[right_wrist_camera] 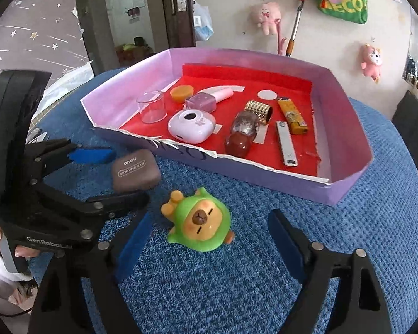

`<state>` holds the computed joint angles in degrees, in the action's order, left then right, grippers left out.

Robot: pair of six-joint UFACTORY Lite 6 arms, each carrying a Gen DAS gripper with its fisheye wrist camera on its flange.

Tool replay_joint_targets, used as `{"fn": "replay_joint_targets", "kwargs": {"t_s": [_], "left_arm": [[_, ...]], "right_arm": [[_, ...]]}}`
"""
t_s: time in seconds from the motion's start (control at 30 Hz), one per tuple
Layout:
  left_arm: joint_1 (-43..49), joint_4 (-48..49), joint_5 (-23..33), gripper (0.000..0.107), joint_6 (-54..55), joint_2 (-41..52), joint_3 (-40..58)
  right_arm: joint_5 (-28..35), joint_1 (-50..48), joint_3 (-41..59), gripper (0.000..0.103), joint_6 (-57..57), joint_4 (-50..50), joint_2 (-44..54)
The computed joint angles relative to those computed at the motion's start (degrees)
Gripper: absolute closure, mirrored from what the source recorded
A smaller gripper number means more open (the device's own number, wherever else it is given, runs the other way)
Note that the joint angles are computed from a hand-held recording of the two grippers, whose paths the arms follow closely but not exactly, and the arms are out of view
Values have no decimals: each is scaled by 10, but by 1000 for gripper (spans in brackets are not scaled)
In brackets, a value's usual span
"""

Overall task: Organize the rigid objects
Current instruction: 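Close the left tool on the eyeshadow case while the right tool closes on the green toy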

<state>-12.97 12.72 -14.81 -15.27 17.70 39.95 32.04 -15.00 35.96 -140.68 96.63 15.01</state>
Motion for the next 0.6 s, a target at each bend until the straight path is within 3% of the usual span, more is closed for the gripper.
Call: {"fn": "replay_joint_targets", "kwargs": {"t_s": [0.07, 0.13, 0.17, 0.2, 0.37, 0.5, 0.6], "left_arm": [[2, 21, 0, 37, -19, 2, 4], [5, 53, -4, 56, -47, 2, 7], [4, 56, -2, 58, -48, 1, 9], [7, 82, 3, 58, -74, 1, 13], [33, 224, -7, 58, -219, -33, -6], [34, 197, -5, 58, -192, -107, -52], [44, 248, -5, 58, -241, -155, -76]], "right_arm": [[-5, 7, 7, 26, -4, 5, 11], [-6, 10, 12, 37, -5, 7, 20], [-2, 10, 15, 41, -1, 3, 25], [10, 4, 19, 51, 13, -16, 31], [41, -14, 2, 52, 22, -27, 17], [63, -38, -21, 52, 37, -51, -20], [86, -65, -45, 52, 61, -84, -70]]}}
